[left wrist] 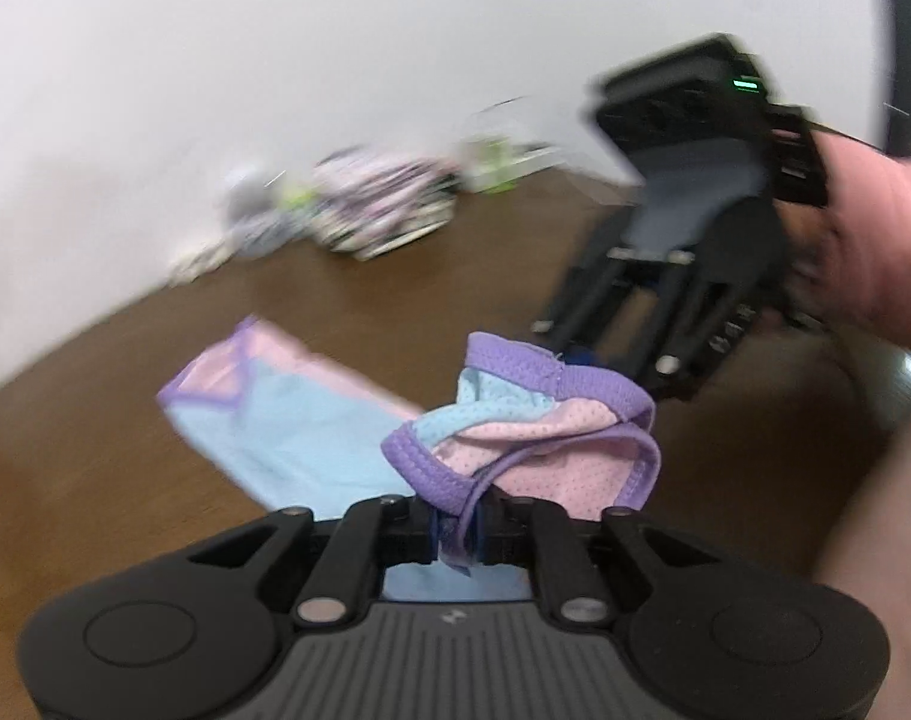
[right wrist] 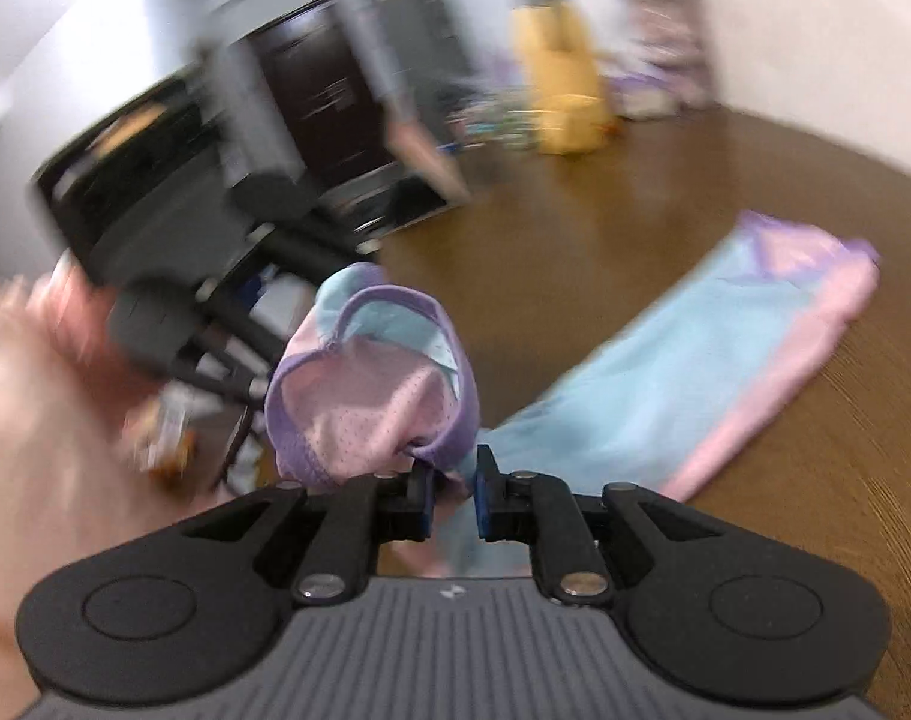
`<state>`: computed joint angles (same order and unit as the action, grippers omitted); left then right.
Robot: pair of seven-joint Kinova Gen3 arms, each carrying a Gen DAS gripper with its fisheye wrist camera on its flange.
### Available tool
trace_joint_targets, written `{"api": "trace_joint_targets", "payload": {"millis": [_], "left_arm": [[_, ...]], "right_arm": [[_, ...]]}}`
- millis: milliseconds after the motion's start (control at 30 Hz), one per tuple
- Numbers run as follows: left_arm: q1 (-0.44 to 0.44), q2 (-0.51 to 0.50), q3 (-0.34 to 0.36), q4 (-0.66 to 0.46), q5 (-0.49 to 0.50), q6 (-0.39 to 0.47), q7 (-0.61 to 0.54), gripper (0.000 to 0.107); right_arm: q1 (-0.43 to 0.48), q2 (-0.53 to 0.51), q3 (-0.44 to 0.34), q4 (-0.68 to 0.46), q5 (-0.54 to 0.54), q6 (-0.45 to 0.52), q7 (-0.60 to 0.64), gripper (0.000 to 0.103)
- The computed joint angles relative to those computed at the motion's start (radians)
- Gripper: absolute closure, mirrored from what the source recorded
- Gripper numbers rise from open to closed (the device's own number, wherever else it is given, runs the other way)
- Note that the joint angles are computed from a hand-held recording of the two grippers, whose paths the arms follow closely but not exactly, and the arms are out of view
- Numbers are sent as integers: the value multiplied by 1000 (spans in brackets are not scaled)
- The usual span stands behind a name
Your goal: Fold clothes
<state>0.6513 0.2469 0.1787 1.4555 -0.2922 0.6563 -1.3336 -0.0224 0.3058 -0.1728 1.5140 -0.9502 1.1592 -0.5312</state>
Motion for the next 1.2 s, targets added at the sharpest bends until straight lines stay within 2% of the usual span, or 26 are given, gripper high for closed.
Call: {"api": "trace_joint_targets", "payload": {"millis": [67,167,333,400,467,500,533,600,633,667,700,733,800,867,933,1000,1033,1067,1133,1200], "left_arm": [[-31,67,-12,-71,46,39,7,90],[-105,109,12,-90,166,42,-46,90],[-168,96,24,-29,295,-22,-93,83],[-209,92,68,-11,289,-44,-77,86],[-275,90,160,10,234,-60,-30,90],[-308,92,207,18,211,-65,-14,95],[-341,94,253,25,187,-70,3,95],[-392,99,331,36,134,-76,42,94],[-393,98,344,41,101,-78,71,93],[-378,94,339,44,60,-78,110,85],[-347,84,315,50,20,-78,151,72],[-301,68,272,60,-21,-82,191,63],[-208,20,187,108,-102,-116,263,58],[-116,-27,105,156,-184,-146,327,52],[-23,-65,33,203,-265,-171,392,35],[70,-97,-33,248,-346,-190,459,24],[116,-113,-64,269,-387,-198,491,19],[162,-127,-95,289,-428,-202,522,18],[235,-140,-136,311,-496,-193,581,16],[245,-145,-111,323,-556,-167,636,13]], "right_arm": [[-26,57,45,-22,-35,-24,-81,87],[12,105,2,-12,-38,-63,-154,87],[80,109,-43,102,-167,-116,-69,73],[86,106,-43,130,-207,-136,-41,72],[77,107,-38,139,-218,-153,-35,75],[75,105,-36,143,-215,-155,-37,84],[68,97,-27,146,-203,-154,-48,87],[10,76,47,158,-199,-142,-61,88],[-25,69,93,166,-210,-132,-56,88],[-59,61,140,176,-225,-123,-48,88],[-90,51,186,192,-248,-116,-32,86],[-115,39,224,214,-280,-118,1,85],[-127,-3,245,268,-335,-152,82,78],[-85,-72,192,315,-344,-207,164,69],[-18,-138,99,330,-303,-237,245,56],[37,-189,6,328,-236,-253,326,30],[54,-210,-35,326,-197,-266,367,23],[52,-225,-62,326,-157,-285,408,18],[-5,-240,-61,332,-89,-332,489,17],[-98,-242,-14,345,-44,-388,556,13]]}}
